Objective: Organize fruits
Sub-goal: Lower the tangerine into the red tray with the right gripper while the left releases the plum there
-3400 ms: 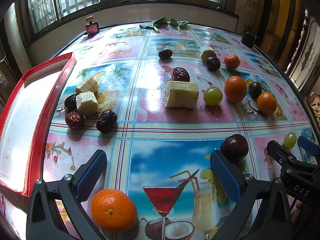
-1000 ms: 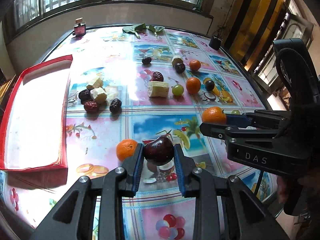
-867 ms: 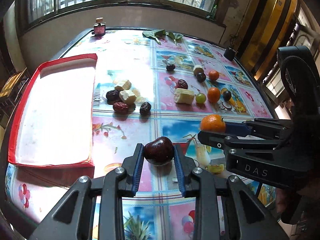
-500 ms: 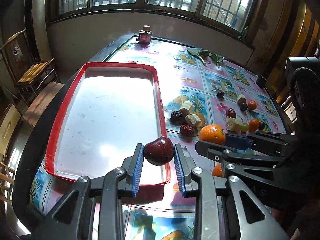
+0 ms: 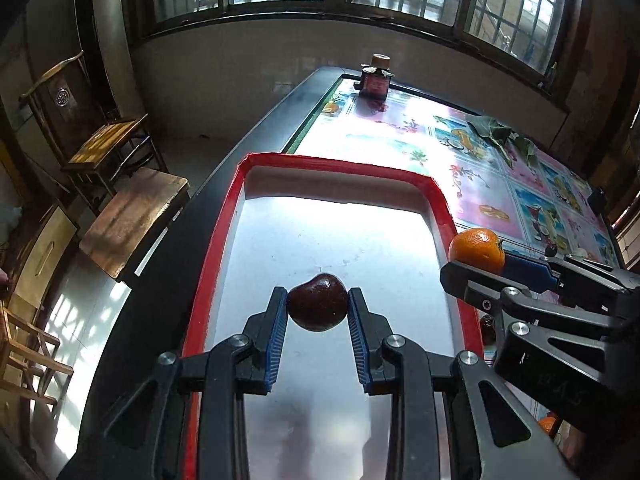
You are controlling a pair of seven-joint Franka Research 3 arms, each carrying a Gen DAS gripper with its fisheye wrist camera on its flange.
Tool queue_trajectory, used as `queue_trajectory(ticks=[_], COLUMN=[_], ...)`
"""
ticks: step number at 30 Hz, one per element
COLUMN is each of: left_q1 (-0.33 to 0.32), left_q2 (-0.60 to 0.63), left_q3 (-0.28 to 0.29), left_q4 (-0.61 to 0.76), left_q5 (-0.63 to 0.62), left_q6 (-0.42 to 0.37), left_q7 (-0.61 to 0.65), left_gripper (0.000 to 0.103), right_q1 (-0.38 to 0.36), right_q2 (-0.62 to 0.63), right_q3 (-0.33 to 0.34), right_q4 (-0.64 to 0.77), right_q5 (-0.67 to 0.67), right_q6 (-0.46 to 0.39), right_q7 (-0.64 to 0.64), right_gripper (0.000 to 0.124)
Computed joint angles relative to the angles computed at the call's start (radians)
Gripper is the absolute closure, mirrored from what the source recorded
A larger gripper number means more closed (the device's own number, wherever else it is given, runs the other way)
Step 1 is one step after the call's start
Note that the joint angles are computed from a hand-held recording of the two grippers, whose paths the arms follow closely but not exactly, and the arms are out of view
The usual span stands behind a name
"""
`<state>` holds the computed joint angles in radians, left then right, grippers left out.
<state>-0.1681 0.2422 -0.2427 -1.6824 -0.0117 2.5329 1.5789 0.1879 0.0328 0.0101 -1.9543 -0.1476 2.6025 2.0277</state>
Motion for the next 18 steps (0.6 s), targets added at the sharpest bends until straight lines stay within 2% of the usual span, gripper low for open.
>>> queue_trajectory(ticks=[6, 10, 18], left_q1=[-0.016, -0.032, -0.062], left_q2=[0.153, 0.231, 0.351], left_q3=[0.015, 0.024, 0.041], left_q4=[0.198, 0.302, 0.463], left_q5=[0.058, 0.106, 0.162], left_q6=[-0.069, -0.092, -0.166], left_q7=[-0.040, -0.056, -0.084], left_gripper=[0.074, 0.074, 0.072], right_q1=[-0.011, -0.001, 0.005], right_q2=[0.135, 0.219, 0.309], right_q3=[-0.022, -0.039, -0.067], right_q4=[0.137, 0.232, 0.326], right_q5=[0.069, 0.091, 0.109], right_q6=[0.003, -0.029, -0.075], right_q7=[-0.050, -0.087, -0.130], right_gripper=[0.085, 0.085, 0.085])
